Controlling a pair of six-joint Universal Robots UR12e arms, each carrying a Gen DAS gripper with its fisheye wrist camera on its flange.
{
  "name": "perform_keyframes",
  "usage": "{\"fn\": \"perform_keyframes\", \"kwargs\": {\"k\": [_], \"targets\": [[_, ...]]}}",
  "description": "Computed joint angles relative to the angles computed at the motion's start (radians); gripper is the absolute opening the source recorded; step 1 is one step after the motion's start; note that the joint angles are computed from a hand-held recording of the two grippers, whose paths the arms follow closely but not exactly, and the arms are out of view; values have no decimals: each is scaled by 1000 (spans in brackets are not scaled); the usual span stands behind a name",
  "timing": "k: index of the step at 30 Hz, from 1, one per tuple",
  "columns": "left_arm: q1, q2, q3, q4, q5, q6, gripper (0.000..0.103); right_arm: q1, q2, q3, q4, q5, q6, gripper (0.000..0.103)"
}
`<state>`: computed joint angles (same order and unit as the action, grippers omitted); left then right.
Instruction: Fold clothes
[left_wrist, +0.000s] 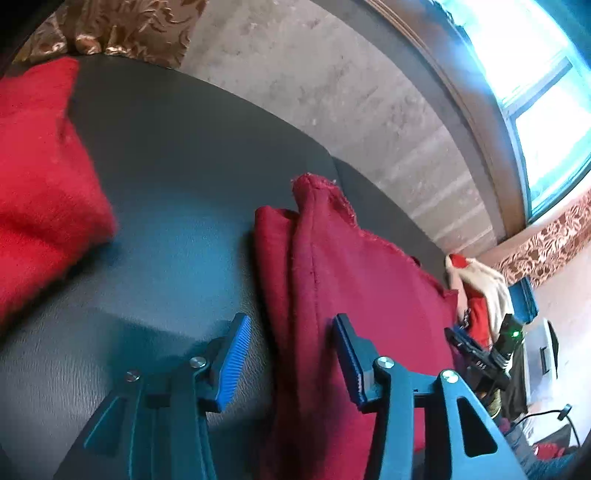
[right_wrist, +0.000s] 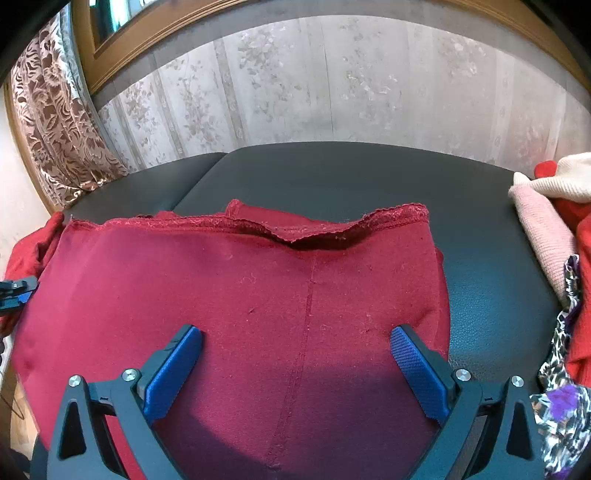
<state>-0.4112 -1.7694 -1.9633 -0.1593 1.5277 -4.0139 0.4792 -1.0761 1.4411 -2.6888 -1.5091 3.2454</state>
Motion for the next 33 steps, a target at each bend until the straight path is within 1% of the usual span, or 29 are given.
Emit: {"fn": "perform_keyframes", "kwargs": {"k": [4,6,10,13,14,17,18,20,22,23,25,27,28,30,33], "targets": [[18,-15,10,-6,-37,40,51,0,-1,1,-1,1,0,103],[32,-26,7,12,-83,43,53,0,-1,3,-4,2,2,103],[59,-45,0,86,-187,18,53,-1,-3,7,-12,7,7,103],[65,-59,8,103,-228,26,51,-3,-3,9,-18,15,10,103],[66,-65,10,112,-239,25,49,-4,-3,10,-20,18,12,103],[67,-79,16,128,-249,9,36,-6,-3,12,-25,25,15,103],[68,-83,15,137,-249,-5,24,-6,-3,12,-24,25,15,103],[64,-86,12,143,-237,-20,21,-6,-3,11,-22,25,15,103],[61,-81,17,122,-220,-28,19,-6,-3,6,-9,27,14,103],[60,-79,20,111,-212,-32,18,-12,-6,3,7,60,0,103],[60,-70,21,90,-199,-38,18,-34,-15,-6,58,169,-50,103],[63,-54,16,65,-182,-27,18,-54,-21,-19,117,276,-105,103],[66,-47,14,51,-175,-24,18,-62,-26,-25,149,313,-138,103],[71,-31,11,20,-162,-17,18,-74,-36,-38,214,357,-211,103],[75,-17,21,-40,-154,11,18,-78,-40,-78,328,399,-348,103]]}}
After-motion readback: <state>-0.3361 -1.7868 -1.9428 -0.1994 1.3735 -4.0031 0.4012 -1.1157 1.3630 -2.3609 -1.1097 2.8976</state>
